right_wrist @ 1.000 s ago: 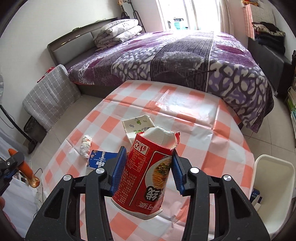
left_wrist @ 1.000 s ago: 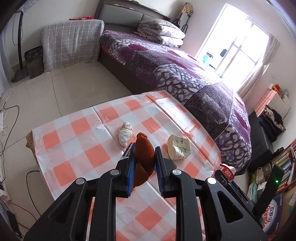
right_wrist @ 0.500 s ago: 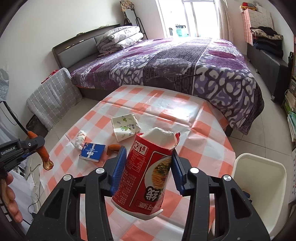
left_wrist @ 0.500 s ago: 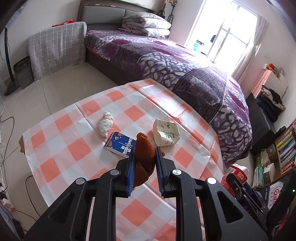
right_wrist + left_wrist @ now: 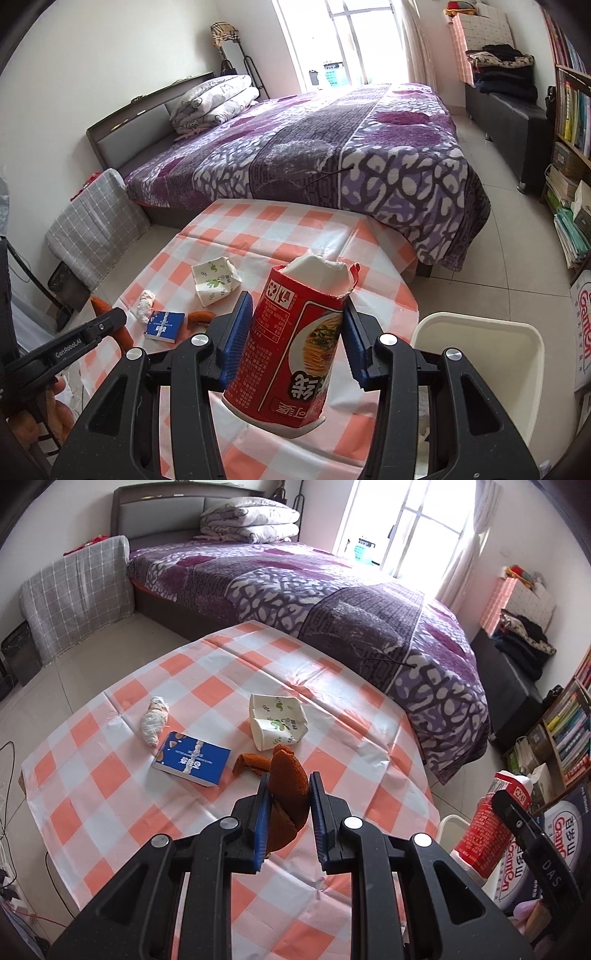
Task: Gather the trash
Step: 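Carry the red cup and peel over the bin and open both grippers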
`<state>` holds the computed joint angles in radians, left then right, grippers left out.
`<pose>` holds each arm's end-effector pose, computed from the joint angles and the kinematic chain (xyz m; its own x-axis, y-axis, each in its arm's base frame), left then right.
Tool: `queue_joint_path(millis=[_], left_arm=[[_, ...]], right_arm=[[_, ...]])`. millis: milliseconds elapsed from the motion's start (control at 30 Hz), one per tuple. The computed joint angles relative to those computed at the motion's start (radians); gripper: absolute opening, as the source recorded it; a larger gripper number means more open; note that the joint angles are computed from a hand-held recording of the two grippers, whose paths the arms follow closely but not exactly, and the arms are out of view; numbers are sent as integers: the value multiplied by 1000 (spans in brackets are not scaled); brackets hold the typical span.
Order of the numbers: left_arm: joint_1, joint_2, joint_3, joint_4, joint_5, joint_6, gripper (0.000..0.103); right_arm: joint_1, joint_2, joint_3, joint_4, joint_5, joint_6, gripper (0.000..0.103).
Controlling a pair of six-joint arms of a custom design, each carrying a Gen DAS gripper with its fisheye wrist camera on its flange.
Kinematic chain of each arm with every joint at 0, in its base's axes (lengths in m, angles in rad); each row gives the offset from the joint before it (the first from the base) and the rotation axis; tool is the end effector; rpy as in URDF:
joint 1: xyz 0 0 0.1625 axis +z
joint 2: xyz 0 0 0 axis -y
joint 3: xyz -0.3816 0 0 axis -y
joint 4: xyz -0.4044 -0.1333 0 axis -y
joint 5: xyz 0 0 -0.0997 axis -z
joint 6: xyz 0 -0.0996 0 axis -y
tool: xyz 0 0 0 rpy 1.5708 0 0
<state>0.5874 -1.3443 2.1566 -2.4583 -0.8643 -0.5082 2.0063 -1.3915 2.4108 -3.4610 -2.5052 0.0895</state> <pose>-0.2806 -0.4247 0.1728 -0.8076 0.2606 -0.5290 0.5003 0.7777 -0.3806 0.2125 -0.3306 0.2317 -0.8194 0.3580 0.4476 -0.1993 0.5542 -0.8082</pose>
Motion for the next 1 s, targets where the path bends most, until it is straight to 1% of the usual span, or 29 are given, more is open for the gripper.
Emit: queue_joint_path(millis=[100,167,300,333,433,500,567,600,633,667,733,833,1000], left_arm=[[-12,28,-4,-17,-25,7,21],[-16,46,-5,-35,-57,16,21],[-14,87,-15,-64,-150,37,21],[-14,99,-17,-71,-176,39,21],[-23,135,-22,-86,-235,41,21],[-30,160,-27,-97,-271,44,21],[-36,185,-33,-107,-312,49,21],[-40,197,-36,-112,-333,49,21],[-42,210,-40,-117,-359,51,21],[-44,221,-43,-121,-386,54,21],[-53,246,-50,-131,-427,61,21],[-67,280,-59,-143,-477,67,21],[-83,333,-76,-155,-560,58,21]], right_arm=[[-14,-66,28,49,-8,50,44],[-33,-134,52,119,-9,111,44],[-87,-282,100,279,23,244,45],[-108,-331,115,332,37,284,45],[-154,-431,143,436,54,363,45],[-182,-501,161,507,51,406,46],[-197,-556,171,573,33,444,48],[-205,-581,175,604,25,462,50],[-217,-618,182,640,18,484,51],[-236,-639,186,650,25,487,52],[-265,-706,204,678,32,504,68],[-301,-794,228,685,47,490,72],[-325,-899,254,680,19,460,76]])
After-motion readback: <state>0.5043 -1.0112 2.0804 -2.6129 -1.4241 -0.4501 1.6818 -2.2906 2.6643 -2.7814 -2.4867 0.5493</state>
